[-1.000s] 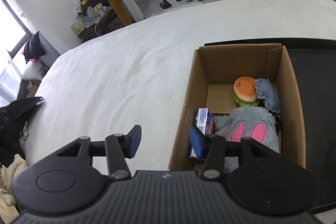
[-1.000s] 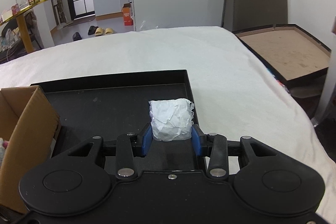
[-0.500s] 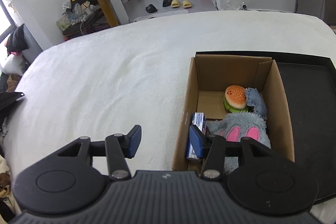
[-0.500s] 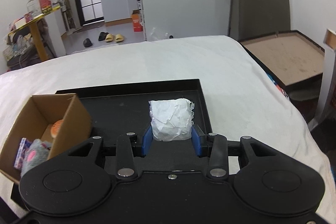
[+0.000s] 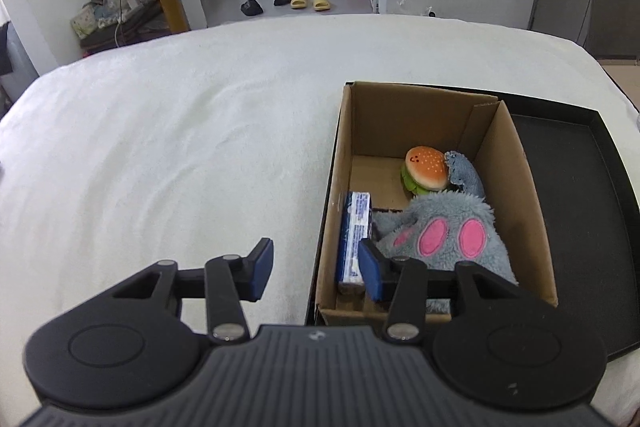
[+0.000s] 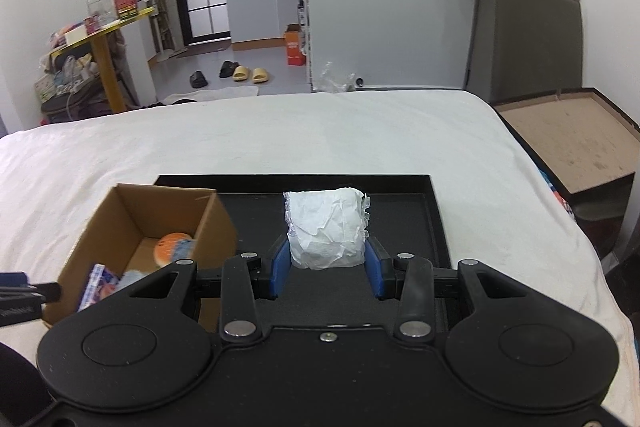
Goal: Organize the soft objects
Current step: 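Lift the white paper ball with the right gripper over the box, then open the right gripper to drop the paper ball into the box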
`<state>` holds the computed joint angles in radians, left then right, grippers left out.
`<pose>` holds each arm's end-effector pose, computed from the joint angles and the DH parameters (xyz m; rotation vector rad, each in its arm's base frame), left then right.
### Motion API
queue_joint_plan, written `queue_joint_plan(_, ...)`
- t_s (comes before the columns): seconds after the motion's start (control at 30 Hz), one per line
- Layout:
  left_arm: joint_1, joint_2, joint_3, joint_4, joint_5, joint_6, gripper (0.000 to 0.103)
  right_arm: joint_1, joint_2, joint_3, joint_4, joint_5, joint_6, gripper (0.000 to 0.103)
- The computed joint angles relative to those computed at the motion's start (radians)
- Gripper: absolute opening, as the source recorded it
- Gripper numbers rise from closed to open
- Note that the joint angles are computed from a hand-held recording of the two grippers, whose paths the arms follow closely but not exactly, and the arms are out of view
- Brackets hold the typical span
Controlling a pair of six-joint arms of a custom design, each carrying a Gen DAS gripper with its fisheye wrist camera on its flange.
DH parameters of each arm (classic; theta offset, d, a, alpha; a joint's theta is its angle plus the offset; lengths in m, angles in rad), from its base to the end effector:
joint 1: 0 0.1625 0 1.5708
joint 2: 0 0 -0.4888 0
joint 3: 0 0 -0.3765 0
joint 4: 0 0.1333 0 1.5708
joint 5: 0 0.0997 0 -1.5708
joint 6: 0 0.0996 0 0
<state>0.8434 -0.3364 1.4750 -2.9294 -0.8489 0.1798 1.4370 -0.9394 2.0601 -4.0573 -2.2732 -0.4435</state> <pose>-0.3385 -0.6797 -0.0692 0.9842 2.2525 -0.5118 -0.0046 -0.5514 0.3002 -0.2555 -1.8839 1.2308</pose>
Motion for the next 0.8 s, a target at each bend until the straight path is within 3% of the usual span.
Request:
queue_joint_plan(0.23, 0.020, -0.001, -0.010, 0.035, -0.033, -0.003, 0.036, 0.039, 0.038, -0.055, 0.058, -0.008, -0.012, 0.039)
queue_joint_plan(0.53, 0.064, -0.017, -0.055, 0.168, -0.144, -0.075, 0.017, 0.068, 0.059, -0.122, 0.182, 0.029, 0.002, 0.039)
queue_joint_plan(0.8, 0.080, -0.019, -0.069, 0.204, -0.184, -0.090, 0.013, 0.093, 0.089, -0.178, 0.295, 0.061, 0.002, 0.039)
